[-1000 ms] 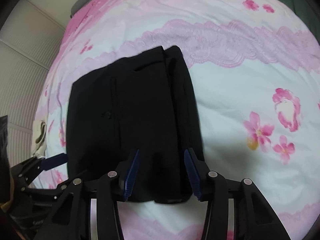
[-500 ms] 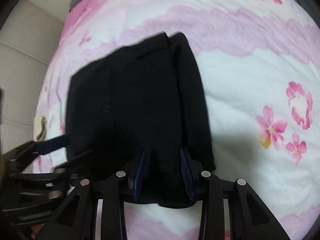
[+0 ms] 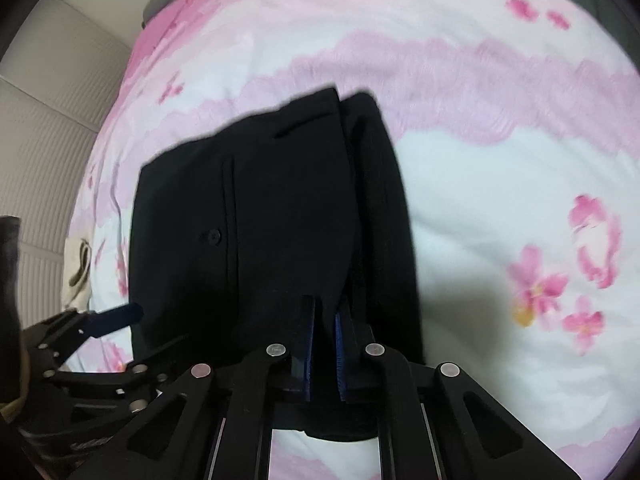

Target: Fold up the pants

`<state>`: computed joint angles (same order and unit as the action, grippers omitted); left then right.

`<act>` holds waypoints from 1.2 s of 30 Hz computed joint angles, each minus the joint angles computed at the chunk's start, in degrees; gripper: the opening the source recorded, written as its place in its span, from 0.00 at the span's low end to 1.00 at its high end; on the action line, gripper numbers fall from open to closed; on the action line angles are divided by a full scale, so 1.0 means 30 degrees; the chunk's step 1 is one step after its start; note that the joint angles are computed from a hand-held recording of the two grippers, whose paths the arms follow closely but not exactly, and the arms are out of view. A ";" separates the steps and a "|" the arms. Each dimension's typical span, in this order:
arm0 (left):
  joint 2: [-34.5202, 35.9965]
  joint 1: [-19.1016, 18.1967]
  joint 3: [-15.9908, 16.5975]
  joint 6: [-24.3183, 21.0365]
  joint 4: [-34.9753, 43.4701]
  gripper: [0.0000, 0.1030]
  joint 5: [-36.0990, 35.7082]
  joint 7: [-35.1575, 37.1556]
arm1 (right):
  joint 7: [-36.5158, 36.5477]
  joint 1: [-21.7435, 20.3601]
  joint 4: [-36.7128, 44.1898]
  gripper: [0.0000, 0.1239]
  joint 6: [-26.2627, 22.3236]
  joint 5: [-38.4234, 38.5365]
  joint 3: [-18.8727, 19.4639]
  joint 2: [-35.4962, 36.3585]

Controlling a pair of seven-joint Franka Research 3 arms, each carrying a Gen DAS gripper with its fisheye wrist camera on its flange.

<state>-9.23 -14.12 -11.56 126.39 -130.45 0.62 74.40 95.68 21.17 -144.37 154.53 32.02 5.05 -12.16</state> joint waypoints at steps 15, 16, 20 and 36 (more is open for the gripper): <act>-0.0665 -0.0260 -0.0178 -0.0083 -0.0405 0.75 0.0564 -0.0380 | 0.2891 -0.1146 -0.0393 0.09 0.0445 -0.3186 0.0296 0.0749; -0.0805 -0.0260 -0.0157 -0.0044 -0.0510 0.75 0.0585 -0.0434 | 0.4027 -0.1483 -0.0359 0.11 0.0236 -0.4338 0.0554 0.0799; -0.1320 -0.0283 -0.0091 0.0002 -0.0838 0.75 0.0602 -0.0664 | 0.7929 -0.2537 -0.0163 0.40 -0.1309 -0.8748 0.1042 0.0598; -0.8946 -0.0076 0.1347 0.0057 -0.6240 0.86 0.0815 -0.0519 | 0.9682 -0.1527 -0.3273 0.49 -0.3962 -0.8057 0.1776 -0.7244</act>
